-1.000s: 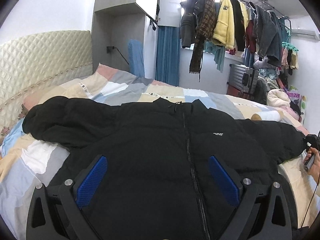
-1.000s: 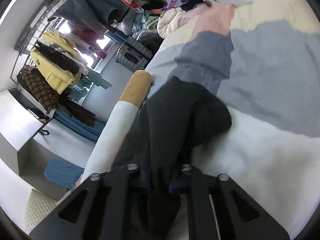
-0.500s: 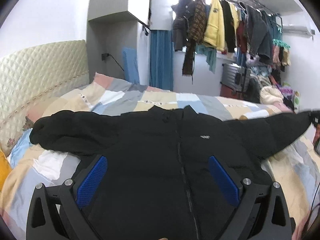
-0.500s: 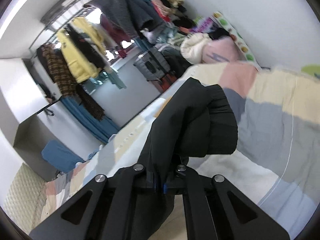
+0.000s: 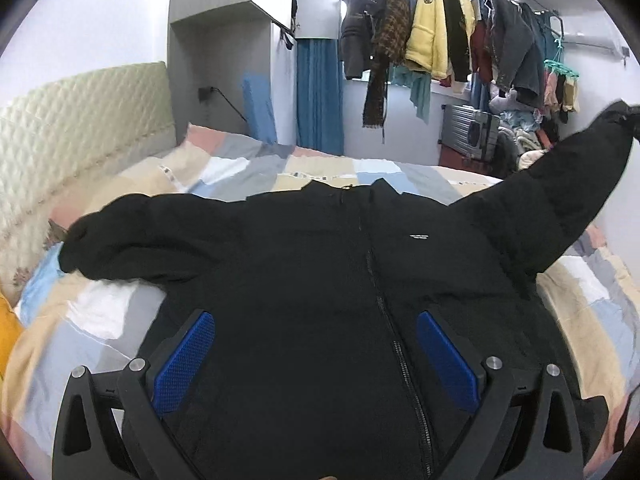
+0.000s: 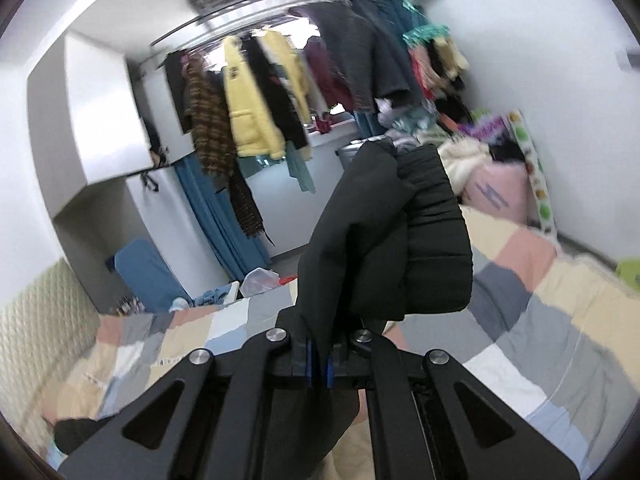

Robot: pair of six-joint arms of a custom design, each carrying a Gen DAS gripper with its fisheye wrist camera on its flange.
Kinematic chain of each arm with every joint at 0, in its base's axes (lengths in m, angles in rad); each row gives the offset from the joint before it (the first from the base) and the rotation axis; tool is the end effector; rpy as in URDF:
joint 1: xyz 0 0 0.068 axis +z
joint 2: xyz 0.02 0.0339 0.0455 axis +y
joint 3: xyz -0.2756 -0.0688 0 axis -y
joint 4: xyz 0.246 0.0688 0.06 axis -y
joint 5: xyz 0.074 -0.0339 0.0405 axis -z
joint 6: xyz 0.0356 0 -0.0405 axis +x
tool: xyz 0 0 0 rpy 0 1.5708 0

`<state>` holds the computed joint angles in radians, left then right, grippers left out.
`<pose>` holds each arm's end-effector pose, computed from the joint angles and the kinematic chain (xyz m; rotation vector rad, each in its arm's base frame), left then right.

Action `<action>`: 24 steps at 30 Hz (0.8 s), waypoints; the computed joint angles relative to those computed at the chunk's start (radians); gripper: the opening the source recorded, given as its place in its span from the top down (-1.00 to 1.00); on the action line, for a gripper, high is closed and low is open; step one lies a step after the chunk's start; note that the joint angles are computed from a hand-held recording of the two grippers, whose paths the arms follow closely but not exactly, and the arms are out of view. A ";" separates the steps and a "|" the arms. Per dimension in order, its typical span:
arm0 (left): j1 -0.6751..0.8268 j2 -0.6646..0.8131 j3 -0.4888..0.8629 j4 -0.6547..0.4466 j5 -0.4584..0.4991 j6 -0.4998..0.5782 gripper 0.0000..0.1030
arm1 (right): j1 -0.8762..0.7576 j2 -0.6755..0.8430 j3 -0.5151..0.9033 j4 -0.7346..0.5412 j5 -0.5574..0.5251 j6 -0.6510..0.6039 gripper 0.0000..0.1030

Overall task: Fold large clothes
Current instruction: 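Lift the grasped sleeve with the right gripper and fold it across the jacket body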

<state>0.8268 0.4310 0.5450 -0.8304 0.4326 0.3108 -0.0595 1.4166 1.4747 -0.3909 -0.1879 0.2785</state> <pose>0.0701 0.0542 0.2464 -0.3488 2.1850 0.1322 0.3226 -0.0126 0.4244 0.1945 1.9010 0.3270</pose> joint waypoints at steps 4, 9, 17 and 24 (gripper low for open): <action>0.277 0.026 0.022 -0.094 0.243 0.215 -0.99 | 0.175 -0.032 0.040 -0.043 0.187 -0.022 0.90; 0.626 0.210 0.090 -0.301 0.480 0.596 -0.99 | 0.393 -0.035 0.071 -0.055 0.416 -0.016 0.83; 0.893 0.450 0.166 -0.365 0.654 0.838 -0.99 | 0.765 0.066 0.140 0.015 0.730 -0.024 0.83; 0.842 0.584 0.160 -0.183 0.628 0.719 -0.99 | 0.982 0.207 0.166 0.141 0.802 -0.103 0.82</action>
<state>1.6687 1.0153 0.7052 -1.0129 1.0610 1.0294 0.9228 1.6236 1.6409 -0.2500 0.6136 0.1759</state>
